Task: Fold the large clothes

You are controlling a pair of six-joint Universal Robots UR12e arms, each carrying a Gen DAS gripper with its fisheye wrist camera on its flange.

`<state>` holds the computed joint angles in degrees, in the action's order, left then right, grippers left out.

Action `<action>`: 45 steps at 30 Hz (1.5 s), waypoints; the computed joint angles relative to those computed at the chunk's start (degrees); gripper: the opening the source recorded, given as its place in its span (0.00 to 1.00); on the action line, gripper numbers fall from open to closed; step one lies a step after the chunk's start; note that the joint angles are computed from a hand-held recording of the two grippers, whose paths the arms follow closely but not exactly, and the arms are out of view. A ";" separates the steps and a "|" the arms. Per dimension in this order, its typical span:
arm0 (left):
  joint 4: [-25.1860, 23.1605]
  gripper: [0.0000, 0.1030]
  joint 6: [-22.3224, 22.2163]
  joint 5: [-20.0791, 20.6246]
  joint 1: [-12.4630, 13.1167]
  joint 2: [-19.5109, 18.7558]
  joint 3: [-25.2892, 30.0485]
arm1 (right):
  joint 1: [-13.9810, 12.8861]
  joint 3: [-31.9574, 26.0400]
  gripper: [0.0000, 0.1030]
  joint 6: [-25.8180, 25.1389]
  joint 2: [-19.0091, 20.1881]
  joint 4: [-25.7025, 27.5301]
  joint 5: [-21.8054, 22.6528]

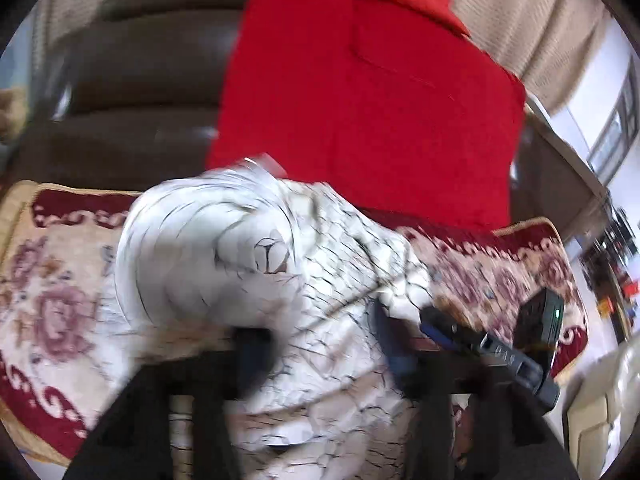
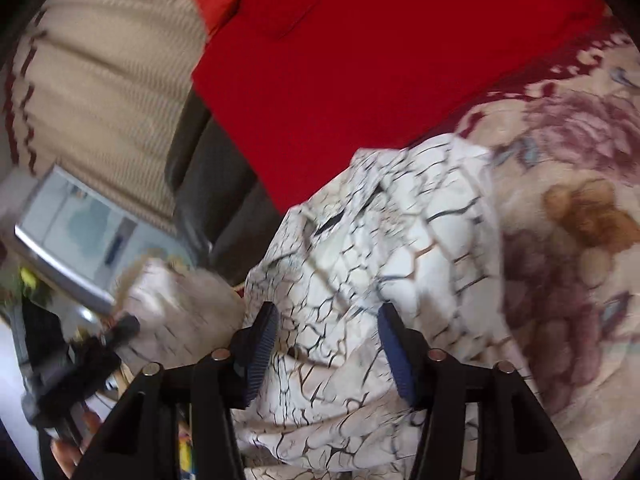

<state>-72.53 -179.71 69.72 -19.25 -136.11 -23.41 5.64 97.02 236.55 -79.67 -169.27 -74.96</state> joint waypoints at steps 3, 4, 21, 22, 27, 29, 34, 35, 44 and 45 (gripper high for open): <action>2.88 0.67 0.14 -2.33 0.77 1.02 -3.13 | -0.72 0.68 0.63 1.38 -0.44 -0.85 0.71; 4.18 0.67 -0.50 -3.34 1.13 1.92 -5.01 | -0.86 0.73 0.65 1.11 -0.55 -0.74 1.01; -11.63 0.71 0.84 3.45 0.76 -4.67 2.88 | 0.16 -0.86 0.65 4.38 1.98 -2.34 2.27; -13.61 0.71 4.12 4.04 -0.03 -4.46 2.52 | 0.09 -0.38 0.65 5.17 1.73 -3.32 1.20; -7.04 0.71 16.99 4.85 -1.91 3.87 -13.17 | -0.85 2.30 0.65 8.58 0.04 -7.63 -3.44; -5.81 0.71 17.79 1.15 -1.09 6.00 -16.28 | -1.02 2.63 0.65 8.38 -0.21 -8.31 -3.57; 3.12 0.72 10.28 0.24 1.46 9.27 -20.34 | -1.08 1.42 0.65 2.91 0.35 -8.34 2.09; 4.68 0.72 8.23 1.64 1.81 9.37 -20.38 | -1.00 0.95 0.65 1.59 0.60 -8.23 3.38; -3.63 0.72 -4.02 16.93 2.93 4.68 -15.65 | 1.96 -5.71 0.49 -17.44 1.55 24.14 3.15; -4.06 0.72 -4.09 17.36 2.80 4.46 -15.94 | 2.24 -6.67 0.41 -18.12 1.82 28.16 1.79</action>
<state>-76.58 -183.80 87.08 -16.45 -131.64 -39.34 7.88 90.35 218.43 -77.85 -141.11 -73.18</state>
